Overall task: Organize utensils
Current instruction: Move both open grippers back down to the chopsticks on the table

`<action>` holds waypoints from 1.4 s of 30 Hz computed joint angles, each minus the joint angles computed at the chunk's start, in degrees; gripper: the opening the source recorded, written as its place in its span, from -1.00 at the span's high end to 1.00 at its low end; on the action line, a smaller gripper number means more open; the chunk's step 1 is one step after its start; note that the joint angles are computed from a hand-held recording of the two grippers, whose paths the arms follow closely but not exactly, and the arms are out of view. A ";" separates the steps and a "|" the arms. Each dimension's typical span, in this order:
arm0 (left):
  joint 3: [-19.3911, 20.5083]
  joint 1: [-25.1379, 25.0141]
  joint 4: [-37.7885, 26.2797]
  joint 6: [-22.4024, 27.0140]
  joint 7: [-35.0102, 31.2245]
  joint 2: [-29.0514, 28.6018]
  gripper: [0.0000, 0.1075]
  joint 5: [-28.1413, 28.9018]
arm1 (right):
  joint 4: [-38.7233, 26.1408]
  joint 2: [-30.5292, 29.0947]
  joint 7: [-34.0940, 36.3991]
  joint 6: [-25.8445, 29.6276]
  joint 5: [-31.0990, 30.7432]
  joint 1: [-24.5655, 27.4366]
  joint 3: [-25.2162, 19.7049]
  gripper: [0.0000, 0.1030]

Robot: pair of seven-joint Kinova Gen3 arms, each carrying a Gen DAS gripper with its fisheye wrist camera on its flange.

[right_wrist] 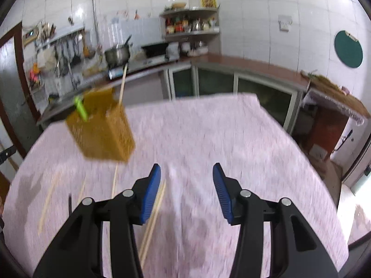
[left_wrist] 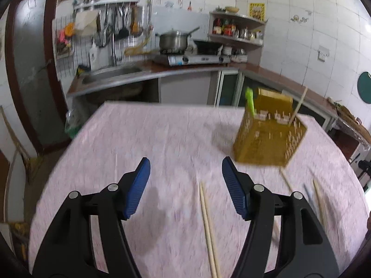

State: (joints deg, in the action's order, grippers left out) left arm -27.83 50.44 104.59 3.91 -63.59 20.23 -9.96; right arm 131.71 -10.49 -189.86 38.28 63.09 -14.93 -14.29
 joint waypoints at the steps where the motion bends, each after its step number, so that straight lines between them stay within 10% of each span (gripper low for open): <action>1: 0.81 -0.55 1.23 -0.20 -0.21 -0.18 -0.17 0.05 | 0.60 0.27 -0.79 0.52 -0.46 -0.34 -0.67 0.10; 16: 8.45 -5.74 4.88 1.02 -2.46 1.73 -0.17 4.25 | 2.92 4.64 -5.86 1.33 -2.06 -6.15 -0.34 0.25; 42: 18.89 -13.34 -0.82 10.33 4.75 7.80 -0.19 -4.97 | -0.98 14.61 1.20 -2.80 -8.21 -10.91 5.43 0.25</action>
State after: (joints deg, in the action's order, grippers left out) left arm -8.94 37.10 103.77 14.24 -58.84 28.03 -14.93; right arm 130.73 4.12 -188.66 35.49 54.88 -25.84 -8.86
